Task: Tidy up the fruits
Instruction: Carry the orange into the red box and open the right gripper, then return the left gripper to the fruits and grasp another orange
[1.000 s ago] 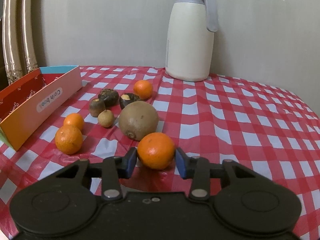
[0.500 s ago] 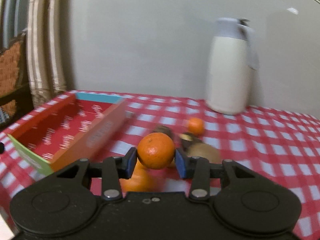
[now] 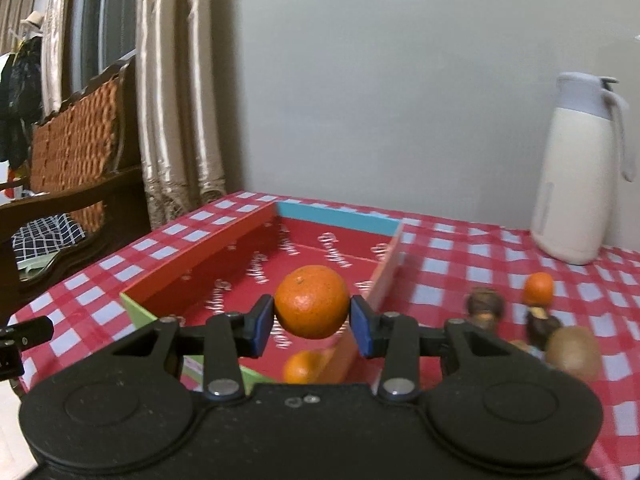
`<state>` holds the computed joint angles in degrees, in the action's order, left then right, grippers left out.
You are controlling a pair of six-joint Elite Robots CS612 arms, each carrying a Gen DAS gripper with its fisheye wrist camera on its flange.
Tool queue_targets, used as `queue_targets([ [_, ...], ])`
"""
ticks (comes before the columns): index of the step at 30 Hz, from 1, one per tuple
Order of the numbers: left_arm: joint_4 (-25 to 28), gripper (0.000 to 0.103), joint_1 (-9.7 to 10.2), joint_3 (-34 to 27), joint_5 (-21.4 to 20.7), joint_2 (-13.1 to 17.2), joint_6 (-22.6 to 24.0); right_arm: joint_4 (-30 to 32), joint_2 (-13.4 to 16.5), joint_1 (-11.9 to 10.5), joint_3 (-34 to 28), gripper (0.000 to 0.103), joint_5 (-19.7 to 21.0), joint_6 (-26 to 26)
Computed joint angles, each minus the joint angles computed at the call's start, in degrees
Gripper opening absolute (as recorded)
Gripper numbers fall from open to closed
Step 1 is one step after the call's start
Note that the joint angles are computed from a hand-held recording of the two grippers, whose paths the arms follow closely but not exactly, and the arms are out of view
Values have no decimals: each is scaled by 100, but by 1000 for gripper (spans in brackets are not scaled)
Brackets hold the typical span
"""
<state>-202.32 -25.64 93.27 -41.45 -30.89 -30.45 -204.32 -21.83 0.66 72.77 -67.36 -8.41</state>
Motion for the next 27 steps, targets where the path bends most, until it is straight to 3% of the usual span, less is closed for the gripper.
queue_targets([
  [10,68,85,41,113,60,-45,-63,208,151,150,-275,43,-34,-105],
  [11,66,85,40,115,60,-45,-66,170,160,154,-282,54,-59,-95],
  [12,78,85,40,110,49,-45,-72,87,168,157,-277,75,-94,-68],
  [13,67,85,40,112,39,-47,-66,-52,177,153,-263,82,-104,-41],
  [18,1,85,2,-2,-25,1,34,-456,135,65,-139,78,-76,-11],
  [27,-133,89,-152,-372,-349,132,371,-922,21,-276,132,79,-508,252],
])
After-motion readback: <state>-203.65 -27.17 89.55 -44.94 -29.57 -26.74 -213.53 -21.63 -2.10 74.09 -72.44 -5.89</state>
